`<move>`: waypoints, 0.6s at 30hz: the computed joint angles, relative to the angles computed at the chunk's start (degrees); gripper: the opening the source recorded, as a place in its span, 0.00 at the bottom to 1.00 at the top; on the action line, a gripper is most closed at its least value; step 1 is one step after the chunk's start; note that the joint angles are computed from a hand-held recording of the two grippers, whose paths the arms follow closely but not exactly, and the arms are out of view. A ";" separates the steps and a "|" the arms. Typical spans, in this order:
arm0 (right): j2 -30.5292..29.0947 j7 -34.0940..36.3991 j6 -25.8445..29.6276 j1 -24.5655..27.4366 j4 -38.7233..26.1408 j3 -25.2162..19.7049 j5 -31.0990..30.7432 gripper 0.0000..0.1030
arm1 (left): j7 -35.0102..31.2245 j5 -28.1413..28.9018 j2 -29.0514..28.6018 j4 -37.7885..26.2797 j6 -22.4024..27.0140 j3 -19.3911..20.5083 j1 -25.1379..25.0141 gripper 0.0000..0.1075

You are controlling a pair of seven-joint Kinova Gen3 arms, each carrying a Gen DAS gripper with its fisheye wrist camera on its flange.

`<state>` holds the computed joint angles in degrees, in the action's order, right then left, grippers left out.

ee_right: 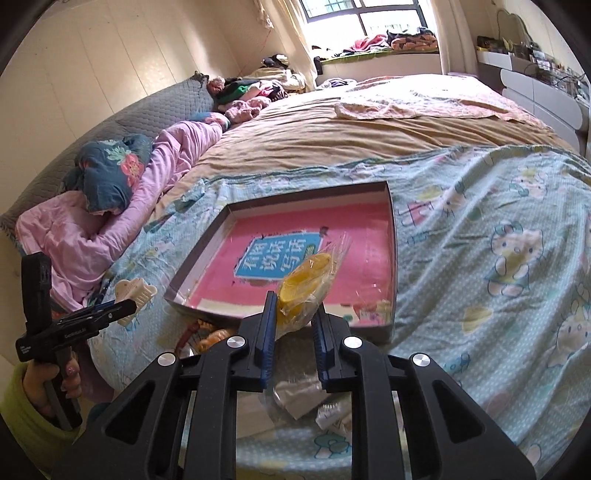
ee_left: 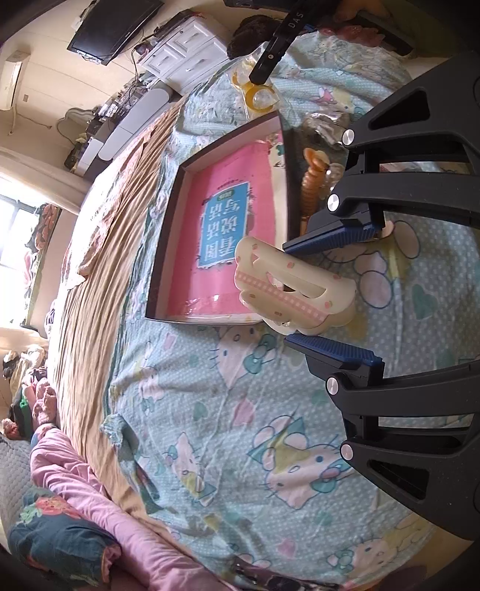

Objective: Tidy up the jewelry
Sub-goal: 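Carry the clip and bagged ring into the pink-lined box and open both tools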

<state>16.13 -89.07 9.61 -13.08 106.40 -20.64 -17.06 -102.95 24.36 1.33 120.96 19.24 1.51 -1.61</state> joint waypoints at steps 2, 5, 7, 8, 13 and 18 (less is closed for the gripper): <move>0.72 -0.05 -0.21 -0.57 -0.94 0.66 0.57 0.17 | 0.46 -0.52 0.70 -1.08 0.23 -0.04 -0.05 0.33; 1.94 -0.56 -0.24 -1.51 -2.54 1.78 1.71 0.17 | 1.08 -1.15 1.89 -2.63 0.35 0.24 -0.28 0.33; 2.98 -1.11 -0.31 -2.18 -3.66 2.56 2.50 0.17 | 1.63 -1.92 2.80 -3.85 0.39 0.52 -0.40 0.33; 3.57 -1.33 -0.21 -2.33 -4.31 2.77 2.84 0.17 | 2.39 -2.72 3.30 -4.50 0.37 0.66 -0.23 0.33; 6.21 -1.98 0.21 -2.36 -7.00 2.58 3.93 0.17 | 4.91 -5.55 5.54 -7.37 0.39 1.40 0.18 0.33; 8.71 -2.02 1.25 -2.02 -9.52 1.90 4.43 0.17 | 7.70 -8.28 8.15 -10.36 0.94 2.20 0.94 0.33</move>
<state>24.83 -91.10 10.87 -15.10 96.88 -18.74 -12.64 -95.25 16.08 9.48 110.60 20.17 3.71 -0.68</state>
